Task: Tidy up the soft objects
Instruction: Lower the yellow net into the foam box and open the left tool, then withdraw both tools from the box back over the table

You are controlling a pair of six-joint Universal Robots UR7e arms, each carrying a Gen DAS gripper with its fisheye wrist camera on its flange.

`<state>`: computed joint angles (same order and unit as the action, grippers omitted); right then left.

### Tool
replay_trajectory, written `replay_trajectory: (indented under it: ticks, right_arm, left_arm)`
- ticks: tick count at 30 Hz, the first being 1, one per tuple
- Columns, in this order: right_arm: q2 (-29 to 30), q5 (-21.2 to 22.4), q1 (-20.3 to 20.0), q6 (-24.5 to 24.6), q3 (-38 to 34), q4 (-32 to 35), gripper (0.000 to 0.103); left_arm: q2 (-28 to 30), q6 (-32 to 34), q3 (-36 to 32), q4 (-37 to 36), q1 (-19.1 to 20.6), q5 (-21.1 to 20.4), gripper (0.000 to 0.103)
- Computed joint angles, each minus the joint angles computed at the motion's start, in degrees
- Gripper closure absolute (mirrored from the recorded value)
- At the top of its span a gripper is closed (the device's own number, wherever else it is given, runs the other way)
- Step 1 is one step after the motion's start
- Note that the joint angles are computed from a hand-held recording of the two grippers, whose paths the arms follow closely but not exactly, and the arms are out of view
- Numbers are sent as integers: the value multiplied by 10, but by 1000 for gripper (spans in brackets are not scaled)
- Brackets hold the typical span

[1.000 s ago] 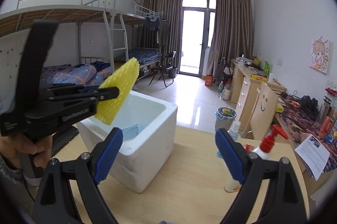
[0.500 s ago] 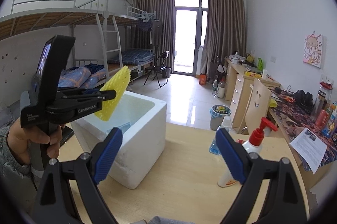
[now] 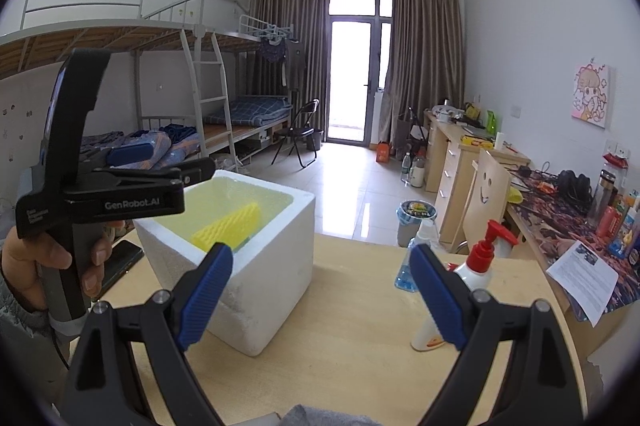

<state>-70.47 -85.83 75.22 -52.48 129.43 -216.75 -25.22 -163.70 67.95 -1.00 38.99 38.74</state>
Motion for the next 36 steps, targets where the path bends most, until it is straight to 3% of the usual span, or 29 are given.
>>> replay_trajectory:
  ticks: [9,18,36]
  right_arm:
    - [-29,15,-1,0,38,-21,10]
    - [-73,38,-3,-10,107,-70,6]
    - [-135,108,-48,-5,218,-159,1]
  left_arm:
    - [-50,1,85,-52,-31,-6,1]
    - [-105,-3,193,-119,-88,-33,1]
    - [-181,2,351,-219,-189,-56,1]
